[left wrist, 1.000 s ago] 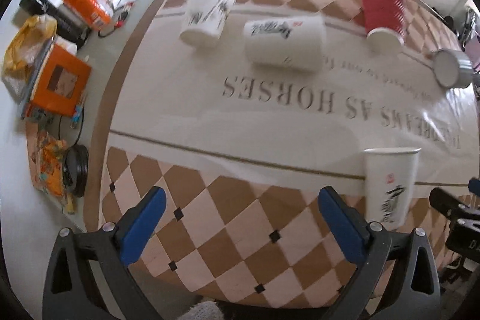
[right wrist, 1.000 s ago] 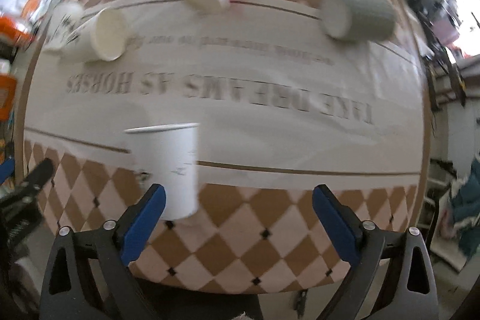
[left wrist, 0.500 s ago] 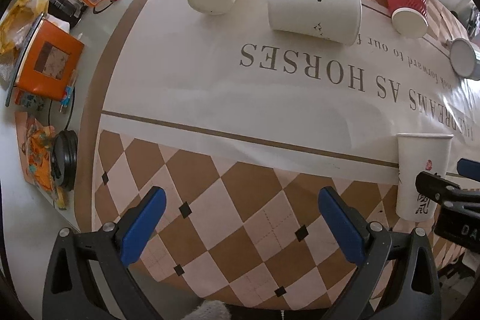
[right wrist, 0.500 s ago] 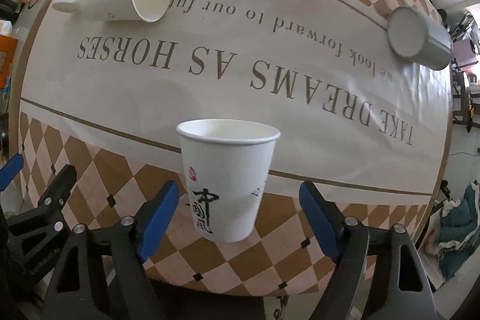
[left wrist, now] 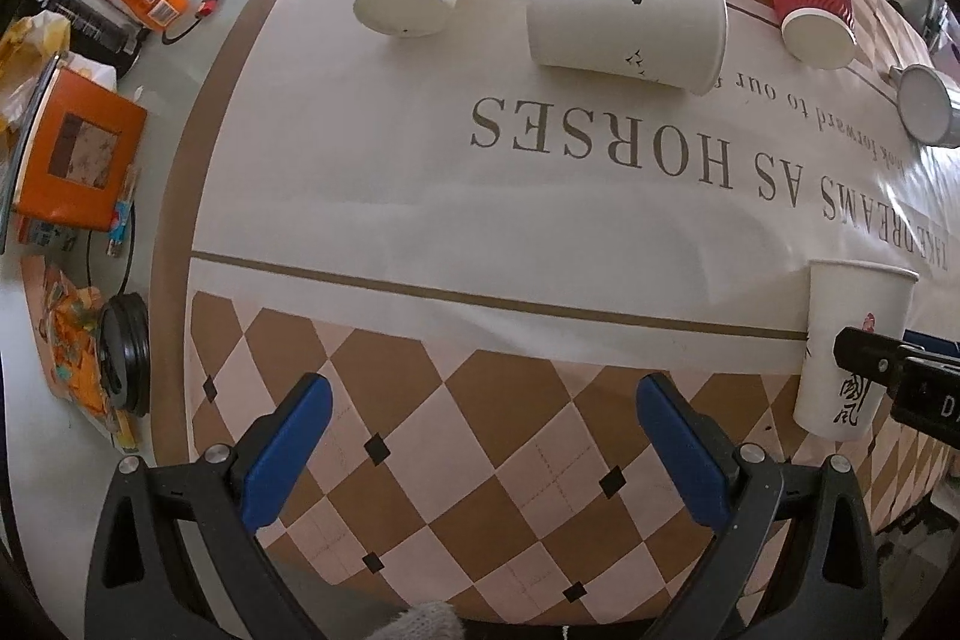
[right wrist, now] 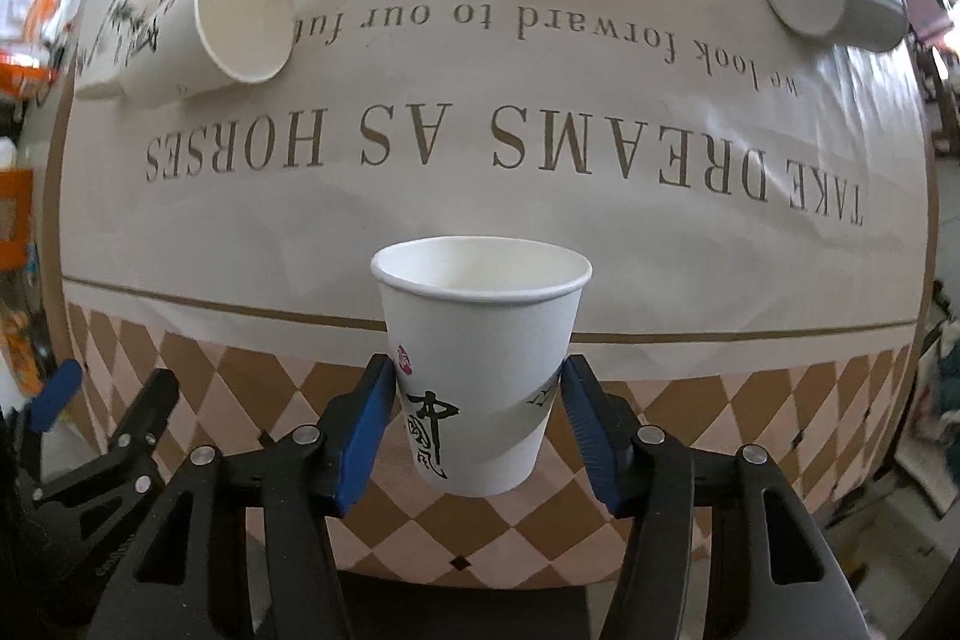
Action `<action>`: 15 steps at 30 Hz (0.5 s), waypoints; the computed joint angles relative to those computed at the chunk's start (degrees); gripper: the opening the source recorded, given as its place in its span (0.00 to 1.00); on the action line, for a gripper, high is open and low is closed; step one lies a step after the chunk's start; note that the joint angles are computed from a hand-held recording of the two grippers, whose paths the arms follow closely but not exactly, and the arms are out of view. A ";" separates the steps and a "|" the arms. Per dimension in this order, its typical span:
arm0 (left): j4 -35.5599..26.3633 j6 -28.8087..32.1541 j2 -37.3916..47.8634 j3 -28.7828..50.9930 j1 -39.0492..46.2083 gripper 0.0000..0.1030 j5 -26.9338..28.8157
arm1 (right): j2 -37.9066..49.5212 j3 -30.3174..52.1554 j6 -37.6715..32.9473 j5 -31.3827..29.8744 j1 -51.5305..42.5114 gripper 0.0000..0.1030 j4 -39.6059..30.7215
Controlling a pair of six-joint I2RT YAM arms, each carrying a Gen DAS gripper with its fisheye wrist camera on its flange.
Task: Flip cup upright
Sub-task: 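Grasp the upright white cup with the right gripper while the left gripper releases it, then lower the white cup upright onto the cloth and open the right gripper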
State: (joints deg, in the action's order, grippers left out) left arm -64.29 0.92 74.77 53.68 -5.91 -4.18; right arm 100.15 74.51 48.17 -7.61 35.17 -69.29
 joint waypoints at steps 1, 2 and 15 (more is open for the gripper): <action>-0.03 -0.25 0.38 0.25 -0.42 1.00 0.04 | -1.36 -1.06 0.84 0.18 -0.43 0.57 0.80; 0.07 -0.27 0.96 0.59 -0.63 1.00 0.14 | -2.68 -2.06 1.15 0.54 -1.34 0.57 1.65; 5.09 -4.03 10.65 4.51 -6.37 1.00 1.36 | -16.11 -14.13 6.26 26.10 0.43 0.57 22.28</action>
State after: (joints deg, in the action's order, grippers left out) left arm -59.20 -3.11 85.42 58.20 -12.28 -2.82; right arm 84.04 60.38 54.43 18.49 35.61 -47.01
